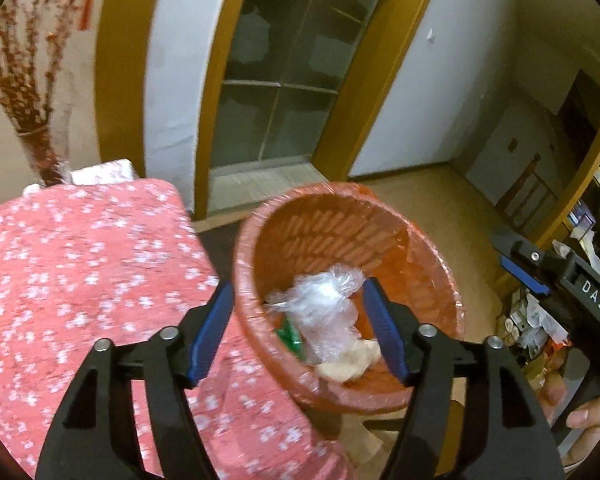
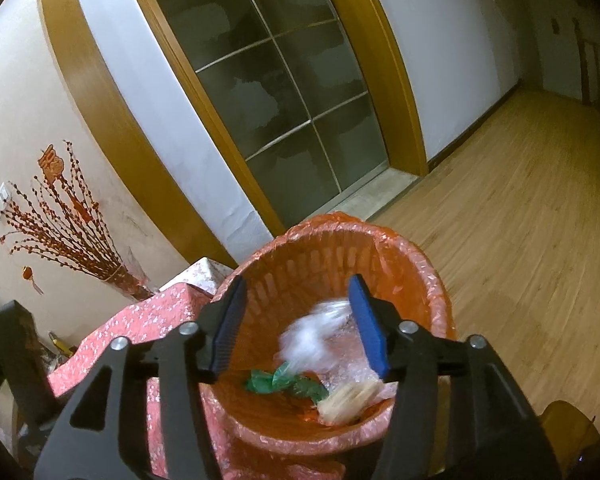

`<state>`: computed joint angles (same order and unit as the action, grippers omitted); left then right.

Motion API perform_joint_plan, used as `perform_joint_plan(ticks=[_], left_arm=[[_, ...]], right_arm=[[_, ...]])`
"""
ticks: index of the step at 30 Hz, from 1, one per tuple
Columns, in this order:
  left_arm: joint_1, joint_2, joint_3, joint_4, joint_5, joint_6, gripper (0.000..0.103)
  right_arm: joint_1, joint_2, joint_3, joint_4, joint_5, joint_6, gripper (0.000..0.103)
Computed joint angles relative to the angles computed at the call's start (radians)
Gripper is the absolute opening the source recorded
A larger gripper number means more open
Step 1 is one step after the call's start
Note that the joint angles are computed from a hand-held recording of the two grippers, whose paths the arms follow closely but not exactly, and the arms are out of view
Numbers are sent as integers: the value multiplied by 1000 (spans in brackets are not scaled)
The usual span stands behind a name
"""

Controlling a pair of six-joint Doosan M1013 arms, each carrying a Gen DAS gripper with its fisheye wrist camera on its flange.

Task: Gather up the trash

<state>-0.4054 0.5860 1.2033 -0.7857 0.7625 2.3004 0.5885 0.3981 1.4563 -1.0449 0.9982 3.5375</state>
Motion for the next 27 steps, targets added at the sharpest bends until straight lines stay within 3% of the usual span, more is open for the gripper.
perform_joint_plan(ticks=[6,11,19,27], left_arm=[[32,-77,110,-69,-138,96,87],[63,-145,211,-162,-285,200,98],[92,-228,344,-289,-483,352,101],[91,-269,423,-405,-596,522,101]], right_arm=[[74,36,-53,-102,169,-56,90],[129,78,-105,-167,289,-121,98],[195,141,-182,-213,398,-244,98],[229,164,-207,-189,413,-249,99]])
